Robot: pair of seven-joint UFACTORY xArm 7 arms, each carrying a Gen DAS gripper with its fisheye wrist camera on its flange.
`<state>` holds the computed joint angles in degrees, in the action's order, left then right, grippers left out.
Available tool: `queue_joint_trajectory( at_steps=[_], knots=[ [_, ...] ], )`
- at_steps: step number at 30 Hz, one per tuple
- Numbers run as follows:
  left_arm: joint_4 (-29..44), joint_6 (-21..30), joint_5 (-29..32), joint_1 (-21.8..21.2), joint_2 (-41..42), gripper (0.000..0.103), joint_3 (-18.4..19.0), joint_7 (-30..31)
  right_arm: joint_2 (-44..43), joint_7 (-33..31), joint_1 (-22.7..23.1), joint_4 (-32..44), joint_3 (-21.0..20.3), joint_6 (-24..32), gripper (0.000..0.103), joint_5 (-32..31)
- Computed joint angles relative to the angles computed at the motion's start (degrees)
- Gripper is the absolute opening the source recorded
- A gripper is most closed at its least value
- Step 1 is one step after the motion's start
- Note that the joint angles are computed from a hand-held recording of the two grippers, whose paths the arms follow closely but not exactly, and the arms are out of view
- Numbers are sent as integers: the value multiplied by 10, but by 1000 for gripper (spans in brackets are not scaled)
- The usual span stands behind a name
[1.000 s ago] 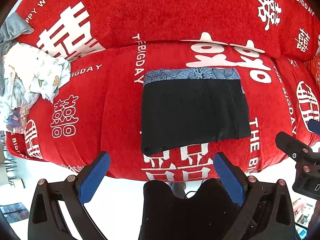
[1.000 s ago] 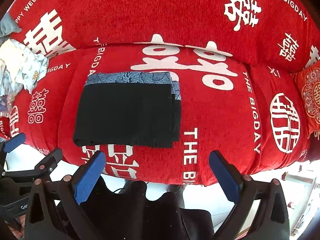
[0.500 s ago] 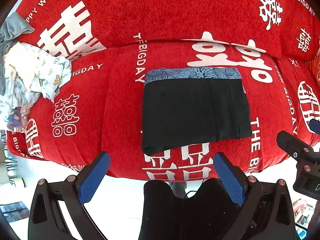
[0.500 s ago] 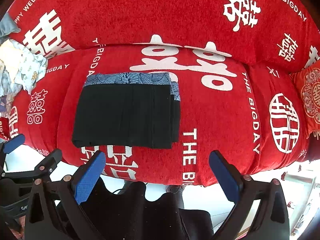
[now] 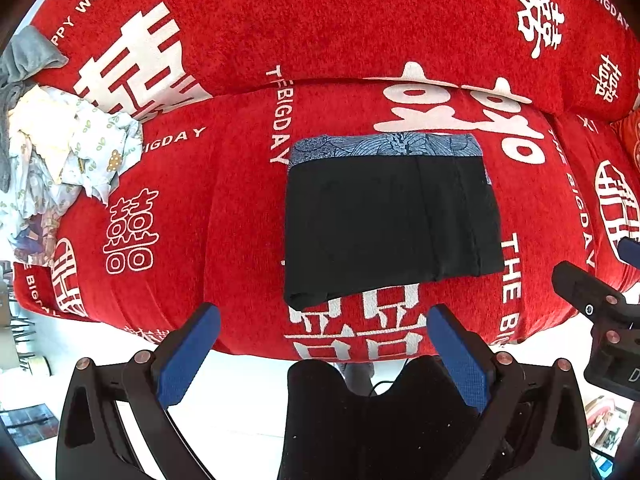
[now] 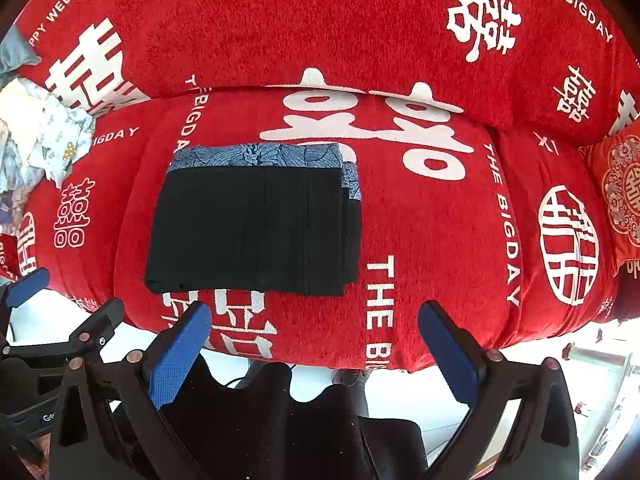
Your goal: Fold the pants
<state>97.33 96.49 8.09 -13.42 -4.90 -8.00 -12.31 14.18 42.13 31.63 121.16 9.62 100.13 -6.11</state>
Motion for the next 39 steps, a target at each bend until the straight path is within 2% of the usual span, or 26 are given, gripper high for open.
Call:
queue_joint_trajectory(
  at_steps=[39],
  knots=[
    [-6, -2, -14, 2, -6, 103, 2, 13, -18, 18, -2, -26, 6, -7, 103, 2]
  ],
)
